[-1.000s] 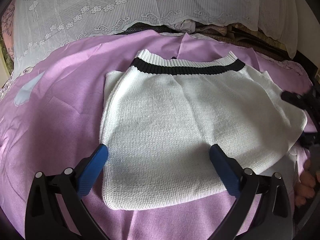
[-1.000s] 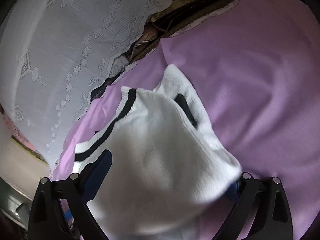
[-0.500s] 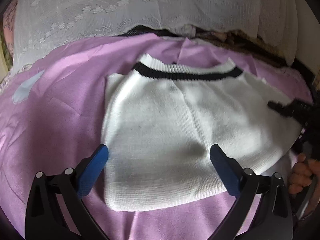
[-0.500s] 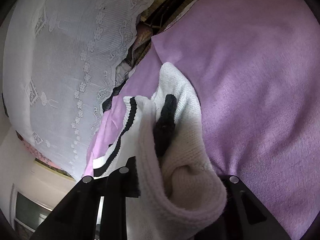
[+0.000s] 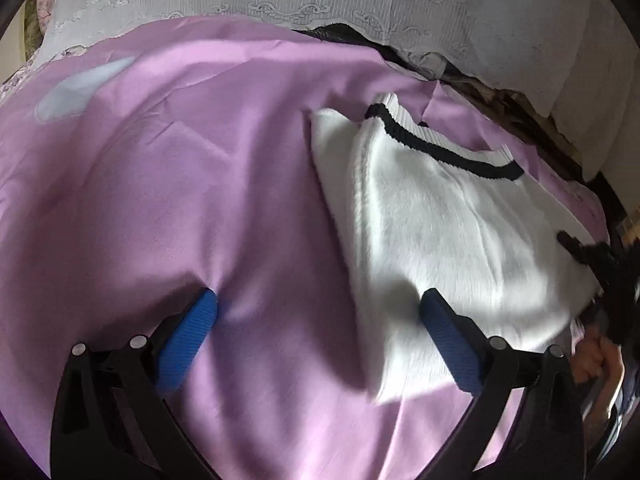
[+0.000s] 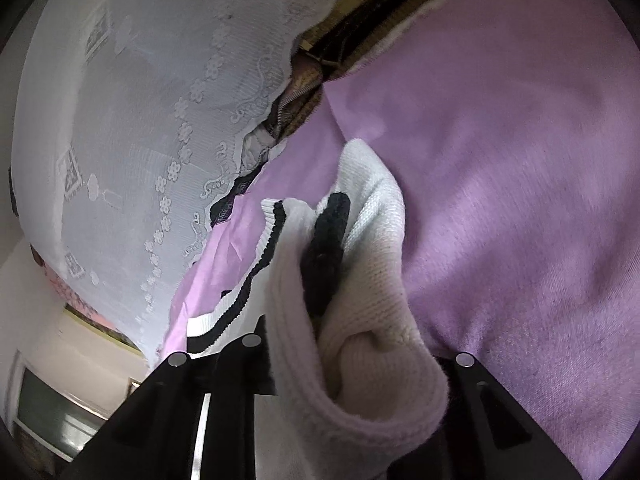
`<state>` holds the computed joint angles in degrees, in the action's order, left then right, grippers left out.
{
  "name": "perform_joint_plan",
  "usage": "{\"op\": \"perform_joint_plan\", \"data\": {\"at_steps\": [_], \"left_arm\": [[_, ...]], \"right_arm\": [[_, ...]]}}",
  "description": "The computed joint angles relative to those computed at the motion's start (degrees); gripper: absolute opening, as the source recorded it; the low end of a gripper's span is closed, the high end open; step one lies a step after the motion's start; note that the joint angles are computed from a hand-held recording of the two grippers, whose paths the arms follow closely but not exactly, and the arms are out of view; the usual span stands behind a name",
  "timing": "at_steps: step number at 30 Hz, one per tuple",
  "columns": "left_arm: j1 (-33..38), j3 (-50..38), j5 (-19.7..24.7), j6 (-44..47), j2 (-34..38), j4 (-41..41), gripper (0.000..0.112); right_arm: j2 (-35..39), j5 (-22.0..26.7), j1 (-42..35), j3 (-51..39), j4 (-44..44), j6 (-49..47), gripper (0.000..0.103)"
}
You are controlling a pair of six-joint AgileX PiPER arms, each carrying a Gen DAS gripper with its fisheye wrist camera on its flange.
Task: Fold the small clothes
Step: 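Lift the folded sweater off the sheet with the right gripper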
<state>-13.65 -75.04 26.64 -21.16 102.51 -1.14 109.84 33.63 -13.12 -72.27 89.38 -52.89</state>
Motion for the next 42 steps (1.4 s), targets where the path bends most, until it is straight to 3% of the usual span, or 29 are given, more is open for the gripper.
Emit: {"op": "perform_joint_plan", "data": {"at_steps": [4, 7, 12, 14, 20, 26, 30, 33, 39, 42], "left_arm": [[3.05, 5.00, -1.55, 8.26, -3.68, -7.63, 0.099], [4.26, 5.23, -1.92, 8.99, -3.86, -10.03, 0.099], [0.31, 3.84, -0.72, -6.39, -2.92, 7.09, 0.099], [-0.34, 3.75, -0.58, -9.09, -2.99, 10.16, 0.099], [3.74, 4.73, -3.27, 0.26, -3.04, -3.16, 0.099], [3.30, 4.02, -3.76, -3.63, -2.38, 0.15, 0.099], [4.79, 4.57, -4.94, 0.98, -2.73, -5.99, 0.099], [5.80, 5.11, -5.55, 4.66, -3.05, -10.54, 0.099], [5.33, 4.79, -5.60, 2.67, -2.86, -8.49, 0.099], [7.10, 6.10, -7.38, 9.02, -3.58, -16.73, 0.099]], "right_arm": [[-2.61, -2.94, 1.53, 0.93, 0.13, -1.37, 0.023], [-5.77, -7.51, 4.71, 1.17, -1.13, -2.66, 0.023], [-7.89, -13.39, 9.63, -0.05, -3.96, 1.48, 0.023], [-8.56, -16.40, 12.72, -0.72, -6.03, 3.58, 0.023], [-8.87, -22.81, 21.55, -3.67, -19.60, 14.70, 0.023], [-7.41, -23.25, 27.02, -6.52, -34.07, 27.52, 0.023], [-6.47, -22.39, 29.82, -8.10, -40.68, 32.63, 0.023], [-6.45, -21.60, 31.27, -8.07, -41.52, 32.03, 0.023], [-5.49, -19.88, 34.26, -8.31, -45.65, 33.21, 0.023], [-5.08, -19.68, 35.93, -8.78, -49.67, 35.48, 0.023]]}}
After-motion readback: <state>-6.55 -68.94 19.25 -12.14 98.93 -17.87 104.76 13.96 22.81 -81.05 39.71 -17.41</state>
